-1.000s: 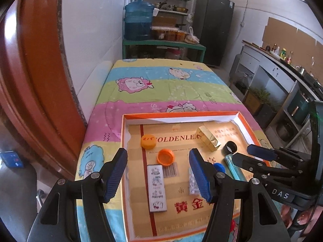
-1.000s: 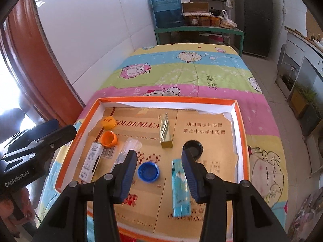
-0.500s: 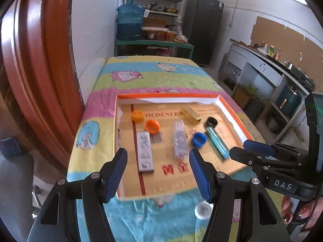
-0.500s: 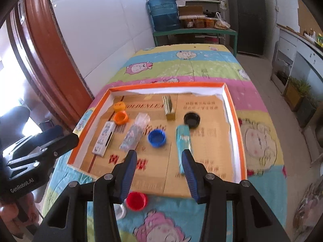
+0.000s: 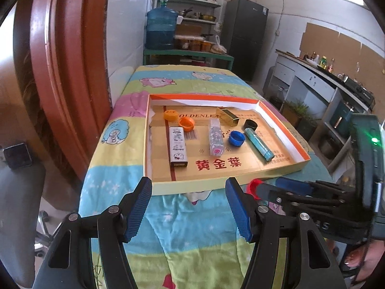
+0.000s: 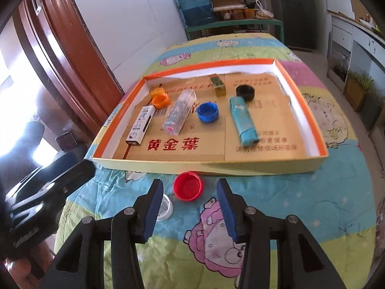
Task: Organize rigid objects
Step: 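Grasp the red cap on the quilt with the right gripper while the left moves toward the white cap, then grasp the white cap on the quilt with the left gripper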
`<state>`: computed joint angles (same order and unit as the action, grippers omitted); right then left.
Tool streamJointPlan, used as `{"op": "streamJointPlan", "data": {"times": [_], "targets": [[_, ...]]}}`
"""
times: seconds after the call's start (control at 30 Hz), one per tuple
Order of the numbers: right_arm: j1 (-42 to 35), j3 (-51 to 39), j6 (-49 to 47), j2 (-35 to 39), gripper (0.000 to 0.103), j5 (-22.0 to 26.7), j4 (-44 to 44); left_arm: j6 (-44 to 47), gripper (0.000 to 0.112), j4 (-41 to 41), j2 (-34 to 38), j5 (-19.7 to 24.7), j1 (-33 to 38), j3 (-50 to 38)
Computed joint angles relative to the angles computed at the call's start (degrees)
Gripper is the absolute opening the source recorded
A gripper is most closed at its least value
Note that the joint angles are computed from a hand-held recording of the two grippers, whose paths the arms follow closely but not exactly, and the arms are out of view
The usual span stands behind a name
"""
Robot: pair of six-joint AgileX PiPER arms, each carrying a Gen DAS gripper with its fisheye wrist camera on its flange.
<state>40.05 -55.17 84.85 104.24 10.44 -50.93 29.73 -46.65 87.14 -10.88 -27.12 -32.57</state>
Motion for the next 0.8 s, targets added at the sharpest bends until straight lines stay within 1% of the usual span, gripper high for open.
{"op": "streamJointPlan", "data": {"times": [0.07, 0.17, 0.23, 0.3, 0.37, 0.4, 0.43, 0.47, 0.6, 0.7, 0.8], "targets": [[0.25, -1.65, -2.62, 1.82, 0.046, 0.86, 2.88, 0.72, 0.065, -0.47, -0.16, -0.19, 0.0, 0.32], [0.83, -3.68, -2.2, 3.89, 0.046, 2.97, 3.08, -5.78, 0.065, 6.27, -0.14, 0.15, 1.12, 1.06], [1.31, -4.81, -2.56, 4.94, 0.046, 4.33, 3.64, -8.34, 0.065, 8.84, 0.03, 0.21, 1.76, 1.36], [2.13, -5.6, 0.72, 5.64, 0.046, 5.53, 0.33, -10.67, 0.065, 11.12, 0.18, -0.19, 2.05, 1.75], [2.75, -6.66, 0.64, 6.34, 0.046, 7.41, -0.07, -11.78, 0.065, 12.37, 0.53, -0.25, 2.29, 1.75], [3.22, -7.45, -0.07, 6.83, 0.044, 8.86, 0.5, -11.75, 0.065, 12.36, 0.74, -0.24, 2.29, 1.67], [3.46, -7.85, 0.08, 7.05, 0.039, 9.61, 0.29, -11.41, 0.065, 12.03, 0.86, -0.27, 2.23, 1.65], [3.55, -8.24, -1.09, 7.3, 0.031, 10.03, 1.33, -11.37, 0.065, 12.06, 0.97, -0.28, 2.21, 1.6], [2.67, -7.23, -1.87, 6.66, 0.031, 8.29, 1.92, -13.99, 0.065, 14.94, 1.41, -0.32, 2.1, 1.45], [2.26, -5.04, 2.57, 5.15, 0.031, 6.89, -1.9, -14.61, 0.065, 15.77, 1.74, -0.3, 1.51, 1.17], [2.08, -2.96, 6.22, 3.55, 0.031, 6.8, -5.24, -18.31, 0.065, 19.92, 2.63, 0.4, 0.71, 0.34]]}}
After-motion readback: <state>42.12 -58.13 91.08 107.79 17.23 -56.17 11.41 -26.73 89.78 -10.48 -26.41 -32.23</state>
